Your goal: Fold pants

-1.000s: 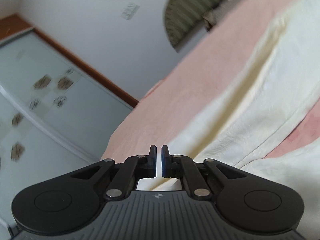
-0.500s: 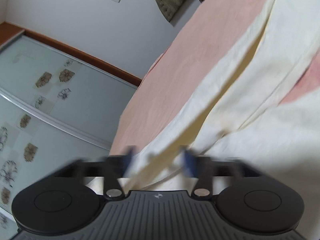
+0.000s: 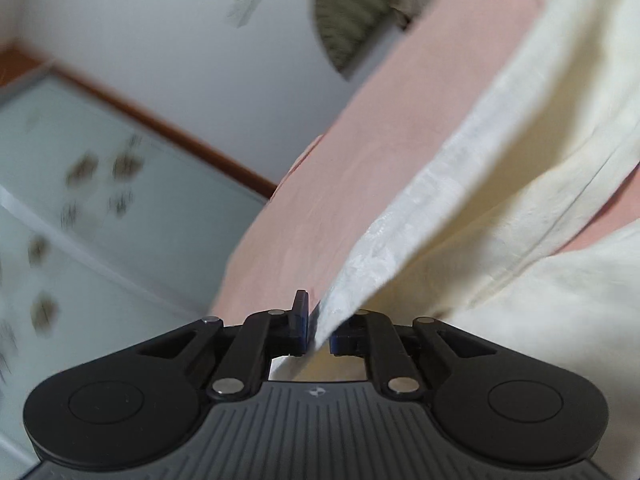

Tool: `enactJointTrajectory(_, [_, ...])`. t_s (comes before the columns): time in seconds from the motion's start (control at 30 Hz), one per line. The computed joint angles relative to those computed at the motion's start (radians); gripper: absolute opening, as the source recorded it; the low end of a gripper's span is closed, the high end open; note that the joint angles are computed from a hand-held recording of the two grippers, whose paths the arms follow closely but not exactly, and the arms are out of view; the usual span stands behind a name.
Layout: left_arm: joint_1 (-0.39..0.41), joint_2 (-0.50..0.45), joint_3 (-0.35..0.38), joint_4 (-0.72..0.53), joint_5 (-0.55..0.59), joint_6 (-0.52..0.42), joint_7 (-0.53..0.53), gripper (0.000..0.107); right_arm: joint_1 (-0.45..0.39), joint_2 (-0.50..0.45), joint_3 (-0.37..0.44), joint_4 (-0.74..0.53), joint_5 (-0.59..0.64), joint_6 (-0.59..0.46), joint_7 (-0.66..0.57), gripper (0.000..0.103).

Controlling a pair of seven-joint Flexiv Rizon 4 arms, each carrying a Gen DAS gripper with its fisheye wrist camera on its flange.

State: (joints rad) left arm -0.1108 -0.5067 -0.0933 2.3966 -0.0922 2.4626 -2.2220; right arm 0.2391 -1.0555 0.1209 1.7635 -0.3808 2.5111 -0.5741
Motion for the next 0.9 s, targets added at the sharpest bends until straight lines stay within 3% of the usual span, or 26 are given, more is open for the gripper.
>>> enactJointTrajectory(0.17, [-0.023, 0.010, 0.042, 0.055, 0.012, -0.018, 0.131, 0.002, 0.136, 0.115, -0.072, 0.224, 0.160, 0.092, -0.285, 0.010])
enactJointTrajectory(0.3, [-0.016, 0.014, 0.029, 0.071, -0.008, -0.115, 0.176, 0.002, 0.185, 0.155, -0.058, 0.323, 0.244, 0.083, -0.423, 0.010])
enactJointTrajectory(0.4, [-0.010, 0.021, 0.021, 0.072, -0.028, -0.204, 0.180, 0.003, 0.164, 0.151, -0.014, 0.347, 0.252, 0.065, -0.421, 0.010])
enactJointTrajectory(0.77, [-0.038, 0.025, 0.044, 0.102, -0.069, -0.169, 0.190, 0.006, 0.167, 0.148, 0.016, 0.403, 0.267, 0.071, -0.440, 0.010])
enactJointTrajectory(0.9, [-0.086, 0.012, 0.063, 0.095, -0.124, -0.157, 0.218, 0.007, 0.151, 0.116, 0.023, 0.382, 0.247, 0.078, -0.435, 0.009])
